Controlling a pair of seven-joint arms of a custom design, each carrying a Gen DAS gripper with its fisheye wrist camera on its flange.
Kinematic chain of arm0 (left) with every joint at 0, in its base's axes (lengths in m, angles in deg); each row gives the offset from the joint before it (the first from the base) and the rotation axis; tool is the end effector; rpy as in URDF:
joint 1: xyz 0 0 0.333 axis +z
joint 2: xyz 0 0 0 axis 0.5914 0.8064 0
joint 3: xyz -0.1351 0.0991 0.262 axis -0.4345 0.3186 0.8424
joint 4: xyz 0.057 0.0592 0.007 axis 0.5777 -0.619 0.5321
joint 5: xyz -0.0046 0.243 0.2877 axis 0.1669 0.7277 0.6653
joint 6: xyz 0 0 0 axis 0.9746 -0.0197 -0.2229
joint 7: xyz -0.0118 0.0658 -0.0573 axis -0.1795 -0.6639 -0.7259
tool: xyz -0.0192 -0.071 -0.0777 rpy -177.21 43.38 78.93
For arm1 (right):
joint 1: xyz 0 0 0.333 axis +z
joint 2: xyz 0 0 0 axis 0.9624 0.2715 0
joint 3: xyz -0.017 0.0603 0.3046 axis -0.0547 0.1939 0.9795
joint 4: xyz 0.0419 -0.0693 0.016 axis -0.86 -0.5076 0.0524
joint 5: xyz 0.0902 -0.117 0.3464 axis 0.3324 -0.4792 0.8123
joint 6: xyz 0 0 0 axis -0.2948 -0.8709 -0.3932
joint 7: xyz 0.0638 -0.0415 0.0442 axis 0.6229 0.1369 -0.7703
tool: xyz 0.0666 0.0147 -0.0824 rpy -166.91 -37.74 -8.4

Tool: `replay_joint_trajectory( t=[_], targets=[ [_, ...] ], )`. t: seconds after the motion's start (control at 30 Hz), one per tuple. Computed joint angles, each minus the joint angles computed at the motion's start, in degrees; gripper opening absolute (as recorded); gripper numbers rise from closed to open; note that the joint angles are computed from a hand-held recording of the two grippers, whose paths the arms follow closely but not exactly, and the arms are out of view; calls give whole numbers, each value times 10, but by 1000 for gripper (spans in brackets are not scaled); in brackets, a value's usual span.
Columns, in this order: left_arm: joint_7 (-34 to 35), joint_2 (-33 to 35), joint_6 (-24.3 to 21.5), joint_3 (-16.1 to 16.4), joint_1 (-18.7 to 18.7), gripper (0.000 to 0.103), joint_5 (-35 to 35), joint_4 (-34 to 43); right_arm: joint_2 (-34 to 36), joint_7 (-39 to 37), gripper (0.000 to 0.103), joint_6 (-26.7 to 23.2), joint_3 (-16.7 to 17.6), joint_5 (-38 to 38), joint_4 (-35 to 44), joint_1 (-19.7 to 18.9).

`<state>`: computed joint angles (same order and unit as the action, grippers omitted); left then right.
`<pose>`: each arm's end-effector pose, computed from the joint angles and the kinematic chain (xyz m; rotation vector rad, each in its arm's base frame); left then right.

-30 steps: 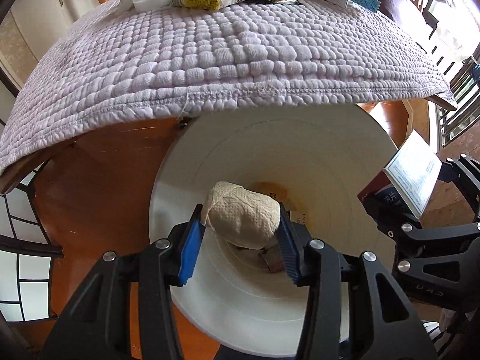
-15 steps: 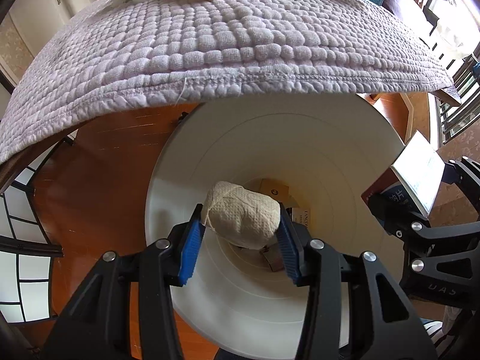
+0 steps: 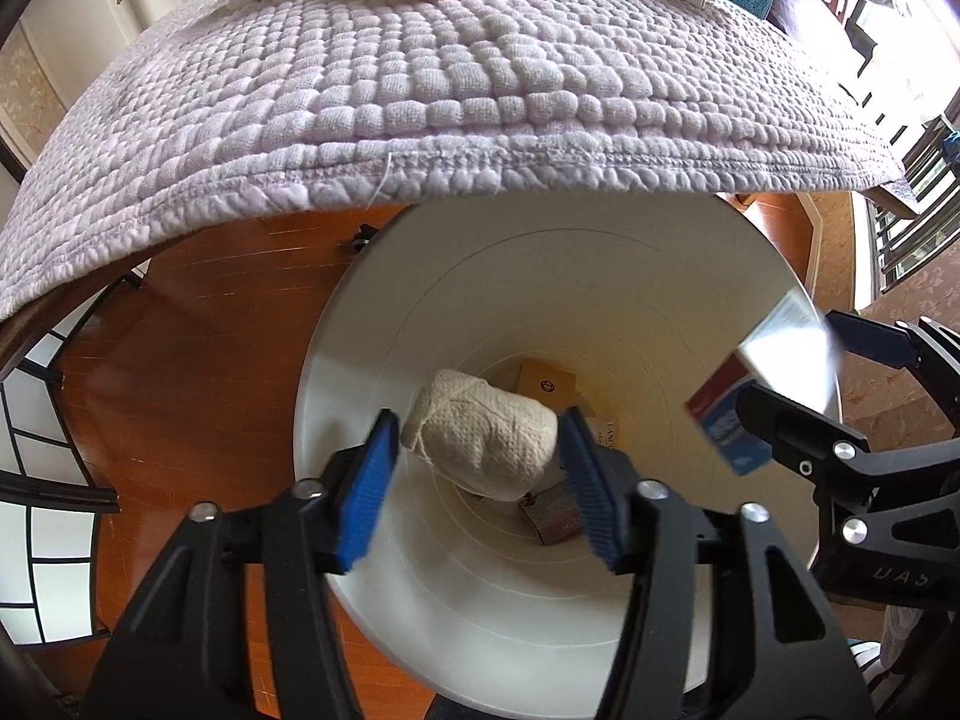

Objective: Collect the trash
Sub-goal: 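Open both tools to drop the Naproxen box and twine ball into the bin, then move both tools back up to the pile on the blanket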

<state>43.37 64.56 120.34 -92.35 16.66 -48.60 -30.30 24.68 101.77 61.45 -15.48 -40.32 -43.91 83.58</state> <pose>0.6459 -0.3367 0.4636 -1.9817 2.1190 -0.4457 0.6362 0.1062 0.5372 -2.2556 1.6973 -0.2171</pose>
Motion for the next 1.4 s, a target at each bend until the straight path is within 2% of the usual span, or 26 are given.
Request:
replay_joint_trajectory(
  t=[0.03, 0.23, 0.37, 0.57, 0.77, 0.93, 1.1, 1.27, 1.37, 1.4],
  targets=[
    [1, -7, 14, -1, 4, 78, -3, -13, 1, 1, 90, 2, 0, 4, 2, -1],
    [9, -20, 25, 0, 14, 78, -4, -33, 14, 9, 90, -5, -2, 7, 24, -3],
    [8, -20, 20, 2, 15, 78, -2, -32, 18, 15, 90, -7, -3, -7, 30, 1],
    [11, -14, 15, 3, 17, 78, 0, -22, -4, 18, 90, 14, -3, -22, -6, 5],
    [16, 13, -14, 6, 12, 78, 1, 33, -7, 25, 90, 8, -1, -40, 9, 13],
    [17, -6, -18, 5, 6, 78, 5, 31, -21, 23, 90, 8, 0, -46, 19, 13],
    [30, -32, -1, 5, 10, 78, 10, 27, -26, 20, 90, 1, 0, -17, 56, 3],
    [33, -47, 18, 10, 11, 79, 22, 44, -9, 21, 90, 17, -4, -17, 111, -2],
    [40, -24, 23, 14, 15, 90, 23, 87, 19, 22, 90, 30, -9, -26, 148, -5],
    [43, -11, 19, 16, 14, 90, 25, 110, 33, 21, 90, 35, -12, -31, 163, -7]
  ],
)
